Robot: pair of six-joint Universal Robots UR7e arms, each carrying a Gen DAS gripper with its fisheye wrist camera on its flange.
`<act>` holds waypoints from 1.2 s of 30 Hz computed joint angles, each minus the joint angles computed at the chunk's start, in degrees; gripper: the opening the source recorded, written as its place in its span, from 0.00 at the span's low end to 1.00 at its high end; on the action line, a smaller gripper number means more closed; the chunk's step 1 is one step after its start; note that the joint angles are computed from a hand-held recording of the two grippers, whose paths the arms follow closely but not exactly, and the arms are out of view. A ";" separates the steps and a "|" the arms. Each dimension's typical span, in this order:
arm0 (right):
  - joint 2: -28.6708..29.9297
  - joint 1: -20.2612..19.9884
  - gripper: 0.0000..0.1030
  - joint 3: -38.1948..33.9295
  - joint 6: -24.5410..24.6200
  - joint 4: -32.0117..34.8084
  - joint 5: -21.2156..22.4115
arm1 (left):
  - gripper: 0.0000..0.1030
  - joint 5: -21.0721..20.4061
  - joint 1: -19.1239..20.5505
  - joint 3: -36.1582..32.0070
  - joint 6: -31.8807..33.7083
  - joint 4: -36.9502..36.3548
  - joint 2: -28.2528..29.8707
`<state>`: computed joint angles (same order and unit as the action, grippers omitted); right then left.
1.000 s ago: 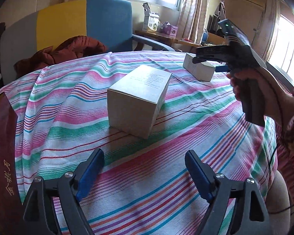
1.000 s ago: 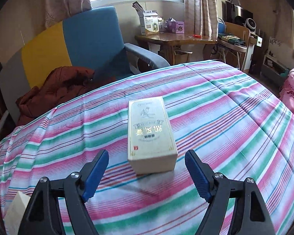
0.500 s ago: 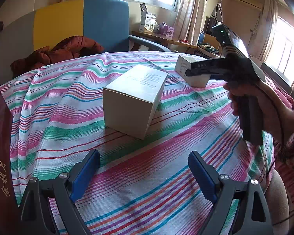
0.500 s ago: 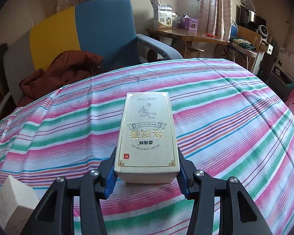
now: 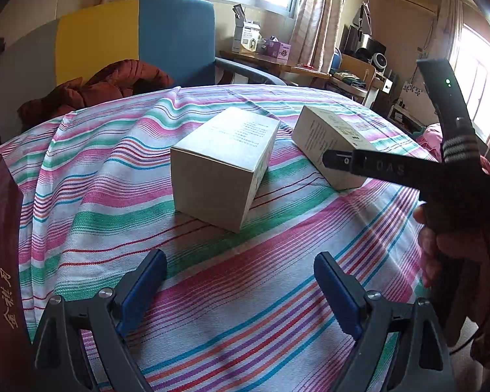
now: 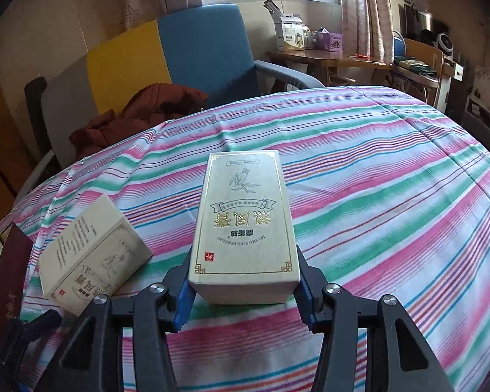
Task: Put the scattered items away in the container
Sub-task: 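Grasp the tall gold-labelled white box with the right gripper while the left grasps the plain white box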
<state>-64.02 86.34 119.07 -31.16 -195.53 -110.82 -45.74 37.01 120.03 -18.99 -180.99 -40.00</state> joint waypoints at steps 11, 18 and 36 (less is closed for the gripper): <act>-0.38 -1.85 0.54 1.03 1.61 -0.14 2.91 | 0.87 6.05 -2.96 -2.77 3.03 4.94 -0.15; -0.76 -2.71 0.54 1.09 2.55 0.31 5.50 | 0.87 4.01 1.02 -9.30 5.78 10.46 0.20; -0.35 -2.91 0.55 1.37 1.74 -0.84 5.55 | 0.49 0.72 0.64 -9.90 4.28 13.27 1.29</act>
